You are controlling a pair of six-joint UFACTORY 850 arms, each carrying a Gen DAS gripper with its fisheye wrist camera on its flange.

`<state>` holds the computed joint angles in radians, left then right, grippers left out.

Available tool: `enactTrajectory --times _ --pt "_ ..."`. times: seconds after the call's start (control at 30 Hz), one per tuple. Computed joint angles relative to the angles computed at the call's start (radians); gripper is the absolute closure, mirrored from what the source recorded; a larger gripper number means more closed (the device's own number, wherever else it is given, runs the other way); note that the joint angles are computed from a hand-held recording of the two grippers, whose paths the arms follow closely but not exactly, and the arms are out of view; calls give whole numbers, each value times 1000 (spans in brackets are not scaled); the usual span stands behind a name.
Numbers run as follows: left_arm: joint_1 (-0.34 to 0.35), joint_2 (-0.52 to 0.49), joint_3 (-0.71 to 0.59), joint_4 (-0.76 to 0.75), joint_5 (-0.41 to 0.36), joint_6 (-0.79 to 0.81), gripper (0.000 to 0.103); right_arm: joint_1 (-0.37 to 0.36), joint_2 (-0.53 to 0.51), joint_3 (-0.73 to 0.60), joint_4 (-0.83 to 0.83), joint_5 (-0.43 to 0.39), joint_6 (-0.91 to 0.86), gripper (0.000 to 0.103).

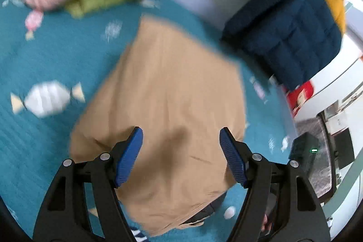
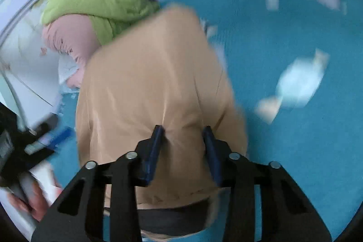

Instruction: Fold large clothes

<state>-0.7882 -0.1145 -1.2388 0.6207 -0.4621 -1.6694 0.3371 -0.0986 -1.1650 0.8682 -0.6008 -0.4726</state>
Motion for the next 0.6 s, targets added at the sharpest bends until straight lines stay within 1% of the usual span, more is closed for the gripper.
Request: enactTrajectory --times 0.03,0.07,0.13,0.2,0.23,0.27,0.33,0.4,0.43,0.47,0.5,0.53,0.6 --pt "7 -17 -10 -62 -32 45 35 21 9 0 -46 15 15 67" --pt "8 -21 -8 -82 -45 50 36 43 27 4 -91 29 21 67" --pt "9 -3 17 -50 -35 1 36 61 58 13 -112 26 12 65" --pt "14 13 37 5 -39 -36 36 82 60 10 -188 34 75 65" --pt "17 15 32 19 -57 -39 36 99 54 7 -252 46 120 65" --pt "26 11 26 13 -75 -31 36 104 51 2 -283 45 144 65" --pt "41 8 33 -2 -71 -34 36 108 52 -5 -291 13 155 63" --pt "39 6 20 49 -100 -62 36 103 46 -29 -262 -43 104 58" --pt "35 2 11 81 -141 -55 36 101 41 -41 -268 -62 101 56" --pt "30 -24 -24 108 -201 -31 36 96 37 -55 -261 -96 93 56" --pt "35 -39 -48 104 -220 -5 36 83 31 -70 -226 -141 61 56" --pt "45 -48 -56 95 -210 12 36 72 27 -82 -197 -181 35 56" --pt "65 -67 -80 37 -213 48 36 46 26 -101 -162 -225 5 56"
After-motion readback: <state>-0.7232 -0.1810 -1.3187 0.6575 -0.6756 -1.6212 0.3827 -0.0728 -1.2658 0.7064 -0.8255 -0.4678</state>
